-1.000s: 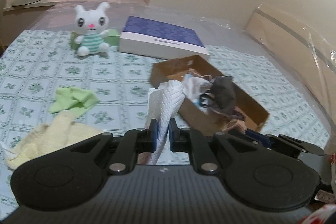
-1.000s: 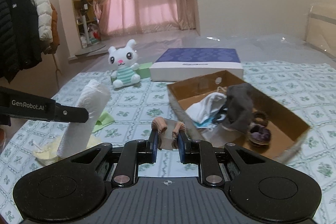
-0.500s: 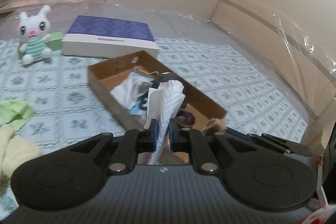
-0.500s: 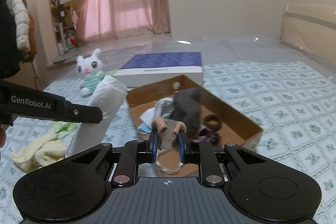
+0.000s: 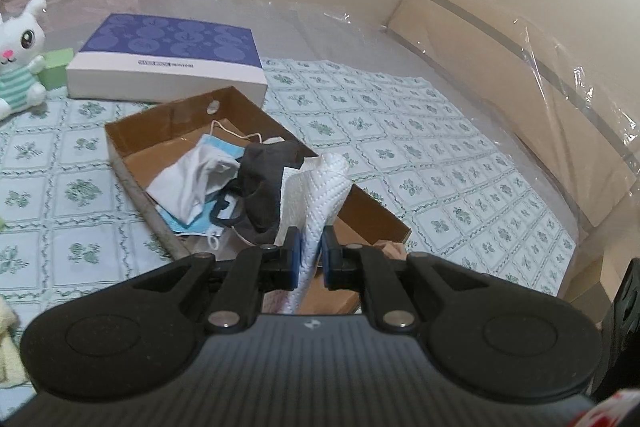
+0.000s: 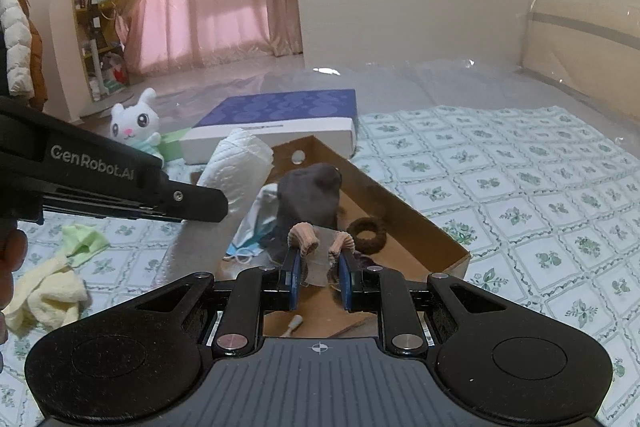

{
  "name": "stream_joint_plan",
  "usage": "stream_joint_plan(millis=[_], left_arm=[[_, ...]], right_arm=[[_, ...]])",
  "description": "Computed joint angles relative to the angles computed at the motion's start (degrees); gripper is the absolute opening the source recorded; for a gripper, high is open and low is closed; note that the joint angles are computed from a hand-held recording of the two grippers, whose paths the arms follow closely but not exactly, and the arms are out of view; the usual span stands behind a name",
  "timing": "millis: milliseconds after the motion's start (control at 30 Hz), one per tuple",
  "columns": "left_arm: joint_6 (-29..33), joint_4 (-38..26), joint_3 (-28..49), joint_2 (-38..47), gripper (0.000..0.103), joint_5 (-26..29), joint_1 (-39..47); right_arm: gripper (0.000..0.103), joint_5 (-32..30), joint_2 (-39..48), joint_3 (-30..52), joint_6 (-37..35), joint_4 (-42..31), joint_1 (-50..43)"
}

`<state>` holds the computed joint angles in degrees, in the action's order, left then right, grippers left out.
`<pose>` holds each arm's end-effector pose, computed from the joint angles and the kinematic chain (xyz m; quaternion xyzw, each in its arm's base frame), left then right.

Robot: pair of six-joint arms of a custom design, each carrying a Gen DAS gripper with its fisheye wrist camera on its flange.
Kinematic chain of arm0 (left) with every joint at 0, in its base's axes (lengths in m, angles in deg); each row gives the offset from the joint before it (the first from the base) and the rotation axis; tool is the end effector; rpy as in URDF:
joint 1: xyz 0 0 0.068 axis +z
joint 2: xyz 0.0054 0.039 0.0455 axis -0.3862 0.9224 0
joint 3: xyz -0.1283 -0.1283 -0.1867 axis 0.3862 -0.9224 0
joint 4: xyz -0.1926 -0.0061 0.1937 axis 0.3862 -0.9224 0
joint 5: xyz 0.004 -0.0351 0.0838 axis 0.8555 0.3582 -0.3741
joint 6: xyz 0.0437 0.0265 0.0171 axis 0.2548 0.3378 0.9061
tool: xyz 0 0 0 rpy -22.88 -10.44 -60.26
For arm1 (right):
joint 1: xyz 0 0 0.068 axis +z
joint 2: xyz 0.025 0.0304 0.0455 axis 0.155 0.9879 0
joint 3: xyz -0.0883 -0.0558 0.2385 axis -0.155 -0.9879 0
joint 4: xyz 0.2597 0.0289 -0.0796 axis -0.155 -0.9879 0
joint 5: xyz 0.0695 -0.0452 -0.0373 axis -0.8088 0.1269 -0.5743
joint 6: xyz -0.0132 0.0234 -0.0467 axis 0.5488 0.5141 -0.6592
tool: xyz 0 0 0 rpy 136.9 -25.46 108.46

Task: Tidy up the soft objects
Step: 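Carry the white cloth and beige hair clip over the cardboard box with both grippers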

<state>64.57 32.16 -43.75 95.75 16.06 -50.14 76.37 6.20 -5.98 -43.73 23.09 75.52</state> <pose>0.1751 -0.0936 0.1995 0.0494 0.9020 -0.2088 0.3747 0.1282 0.2388 0.1578 -0.0620 0.8732 0.1098 0.4709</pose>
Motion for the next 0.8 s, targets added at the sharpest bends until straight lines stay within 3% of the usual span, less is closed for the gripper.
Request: stream_joint_plan(millis=[300,467,533,600,800], left_arm=[[-0.9,8.1,1.3,11.6,0.01,0.7,-0.4],[0.8,9.9,2.9,18.2,0.016,-1.3,-1.1],[1.9,9.8,2.4,18.2,0.019,-1.9,-1.4],[2.5,9.7,1.9,17.9,0.029,-2.5,-1.8],[3.9,9.3,1.2,17.3,0.029,-3.5,-1.4]], right_arm=[[0.02,-3.5,1.1,-2.3,-2.3,4.3,-4.2],[0.02,-5.1,2.1,-2.8,-2.9,6.1,-5.5],[0.02,-5.6,2.3,-3.0,-3.1,6.5,-5.9],[0.02,-6.0,2.5,-3.1,-3.1,6.7,-6.1],[0.02,-6.7,3.6,-2.8,-2.8,7.0,-6.5]])
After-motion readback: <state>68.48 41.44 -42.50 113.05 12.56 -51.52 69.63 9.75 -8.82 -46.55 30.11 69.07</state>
